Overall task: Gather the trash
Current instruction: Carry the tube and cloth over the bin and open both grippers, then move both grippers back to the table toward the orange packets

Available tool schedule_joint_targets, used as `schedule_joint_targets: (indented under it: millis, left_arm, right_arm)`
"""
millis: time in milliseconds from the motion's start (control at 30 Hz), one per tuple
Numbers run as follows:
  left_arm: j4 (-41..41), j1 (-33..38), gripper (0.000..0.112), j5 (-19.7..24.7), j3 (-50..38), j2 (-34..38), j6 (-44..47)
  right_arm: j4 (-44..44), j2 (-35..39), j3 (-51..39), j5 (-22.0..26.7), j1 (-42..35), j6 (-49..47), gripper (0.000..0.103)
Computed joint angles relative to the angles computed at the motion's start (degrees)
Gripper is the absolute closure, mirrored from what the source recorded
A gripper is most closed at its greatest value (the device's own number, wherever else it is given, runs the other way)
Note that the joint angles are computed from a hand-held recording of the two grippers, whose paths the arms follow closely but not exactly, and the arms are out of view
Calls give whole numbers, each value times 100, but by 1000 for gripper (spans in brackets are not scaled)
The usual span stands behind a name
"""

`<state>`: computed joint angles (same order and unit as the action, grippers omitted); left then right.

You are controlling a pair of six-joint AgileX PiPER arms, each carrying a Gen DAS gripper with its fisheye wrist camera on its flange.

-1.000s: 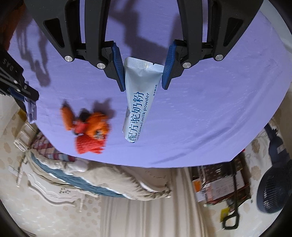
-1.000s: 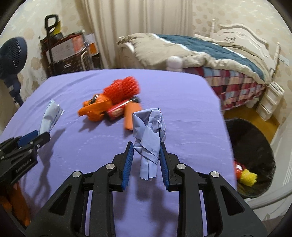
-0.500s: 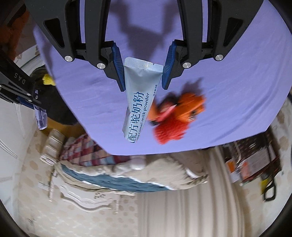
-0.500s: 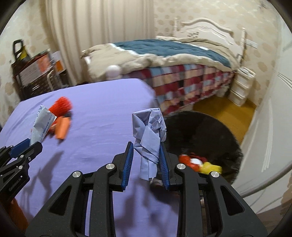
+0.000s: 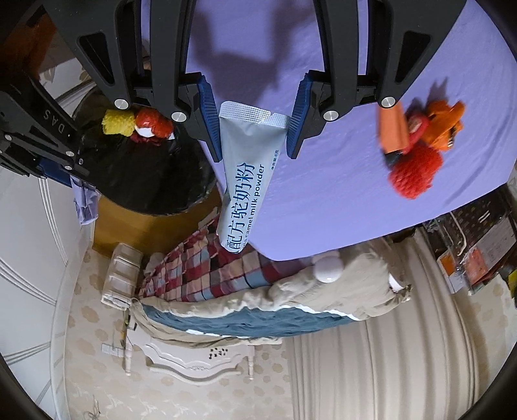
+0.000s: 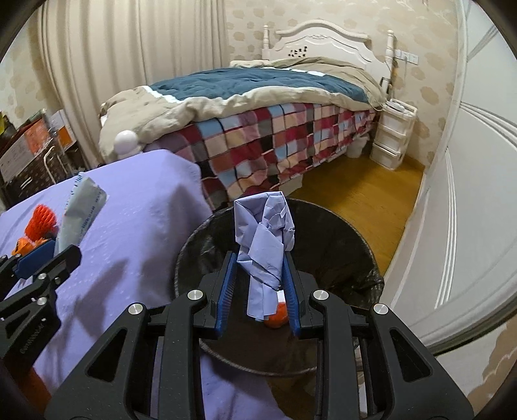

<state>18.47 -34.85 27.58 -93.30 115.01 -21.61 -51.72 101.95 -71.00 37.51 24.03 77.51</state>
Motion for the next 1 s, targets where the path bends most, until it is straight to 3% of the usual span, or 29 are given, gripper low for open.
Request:
schedule_joint_targets:
  millis: [333,700,733,767,833,867,1000]
  left_arm:
    - [-93,-396,72,872,-1814,1137,325]
    - [-44,-629,71,1462,-2953,1861,530]
    - [-18,-638,68,1479,-2976,1886,512]
    - [40,-647,56,1498,-2991,1903,465]
    - [136,-652,44,1459,-2945,1876,333]
    - [169,-643,43,1385,-2847,1816,256]
    - [291,-635,39,1308,-2661,1680,116]
  right_arm:
    - [250,92,-3,-319,-547,-331,75]
    - [474,173,164,-653,-961,-466,75]
    - [468,166,195,-680,-977,-444,75]
    - [430,154,242,-712,-993,-383,73]
    - [350,135,294,-708,-994,-270,64]
    - [228,113,347,-692,-976,-117,59]
    - [158,92,367,-582,-920,-2,57]
